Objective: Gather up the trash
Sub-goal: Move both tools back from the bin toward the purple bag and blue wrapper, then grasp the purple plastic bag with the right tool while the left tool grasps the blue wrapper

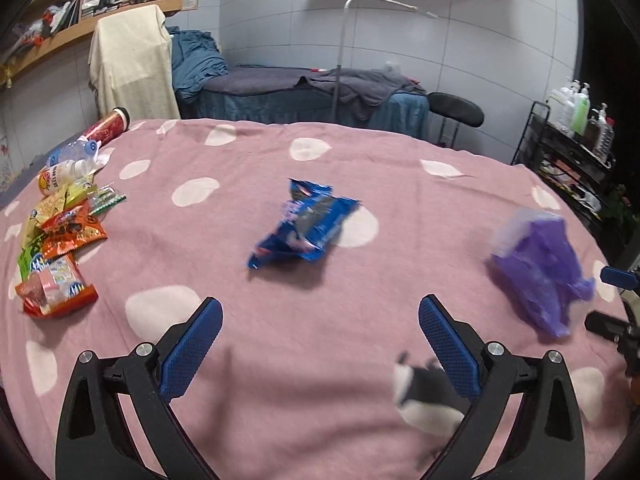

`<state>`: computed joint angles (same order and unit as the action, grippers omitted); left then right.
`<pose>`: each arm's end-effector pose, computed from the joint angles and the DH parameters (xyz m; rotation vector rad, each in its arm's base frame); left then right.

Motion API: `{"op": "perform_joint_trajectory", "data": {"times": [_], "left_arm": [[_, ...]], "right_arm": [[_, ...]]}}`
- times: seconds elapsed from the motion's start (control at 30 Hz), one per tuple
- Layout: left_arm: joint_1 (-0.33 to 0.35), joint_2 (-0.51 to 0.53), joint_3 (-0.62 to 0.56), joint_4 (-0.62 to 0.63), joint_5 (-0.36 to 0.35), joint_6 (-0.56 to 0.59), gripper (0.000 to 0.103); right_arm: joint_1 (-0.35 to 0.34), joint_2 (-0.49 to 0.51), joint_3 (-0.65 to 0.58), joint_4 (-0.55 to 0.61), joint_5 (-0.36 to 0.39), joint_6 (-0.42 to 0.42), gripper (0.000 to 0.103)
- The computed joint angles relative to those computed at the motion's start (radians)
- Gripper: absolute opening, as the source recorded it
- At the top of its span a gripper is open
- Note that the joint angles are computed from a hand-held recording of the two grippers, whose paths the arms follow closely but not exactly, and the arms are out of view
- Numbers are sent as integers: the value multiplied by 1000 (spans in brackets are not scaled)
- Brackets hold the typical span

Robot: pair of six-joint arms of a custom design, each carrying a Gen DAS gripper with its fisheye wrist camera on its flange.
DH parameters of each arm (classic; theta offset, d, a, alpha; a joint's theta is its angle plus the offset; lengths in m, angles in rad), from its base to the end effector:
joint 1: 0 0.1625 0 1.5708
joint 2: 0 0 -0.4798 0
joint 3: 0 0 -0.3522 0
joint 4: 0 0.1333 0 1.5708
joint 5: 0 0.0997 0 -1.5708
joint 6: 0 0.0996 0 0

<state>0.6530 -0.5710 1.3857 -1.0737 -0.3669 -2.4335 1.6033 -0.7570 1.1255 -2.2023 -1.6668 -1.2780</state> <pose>-0.3679 -0.5663 0.0601 -0.4893 1.7577 -1.2319 0.1497 -0.7949 0.2953 1.7536 -2.3121 0.2304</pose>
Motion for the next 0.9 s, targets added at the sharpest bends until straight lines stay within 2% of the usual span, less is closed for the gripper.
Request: {"op": "perform_joint_trajectory", "data": {"times": [0.07,0.13,0.2,0.23,0.3,0.33,0.37,0.4,0.47,0.53,0.63,0.7,0.9], "left_arm": [[19,-5,-24,46,-9,-1,97],[41,-6,-48,50,-10,60,97],[64,14,-109,123,-14,71,97],[72,15,-118,113,-14,103,97],[94,20,-140,87,-17,182,97],[105,27,-158,90,-21,212,91],[117,37,-179,89,-30,254,82],[127,45,-195,86,-41,288,76],[145,48,-199,30,-69,364,48],[147,41,-185,6,-72,354,34],[133,30,-153,-24,-62,325,21],[119,25,-137,-35,-51,300,19],[48,-6,-5,-260,33,280,18]], "right_arm": [[10,9,39,-82,-27,-62,97],[19,26,61,-147,-68,-95,93],[25,41,49,-148,-95,-97,76],[25,48,40,-142,-99,-93,73],[24,64,10,-112,-115,-73,60],[23,69,2,-103,-120,-65,54],[23,75,-7,-92,-123,-55,43],[21,78,-17,-78,-120,-46,41],[17,77,-10,-89,-110,-45,37],[13,68,12,-115,-91,-54,33],[9,66,14,-118,-79,-48,30],[7,68,5,-104,-74,-39,28],[-3,53,16,-127,-20,-27,27]]}}
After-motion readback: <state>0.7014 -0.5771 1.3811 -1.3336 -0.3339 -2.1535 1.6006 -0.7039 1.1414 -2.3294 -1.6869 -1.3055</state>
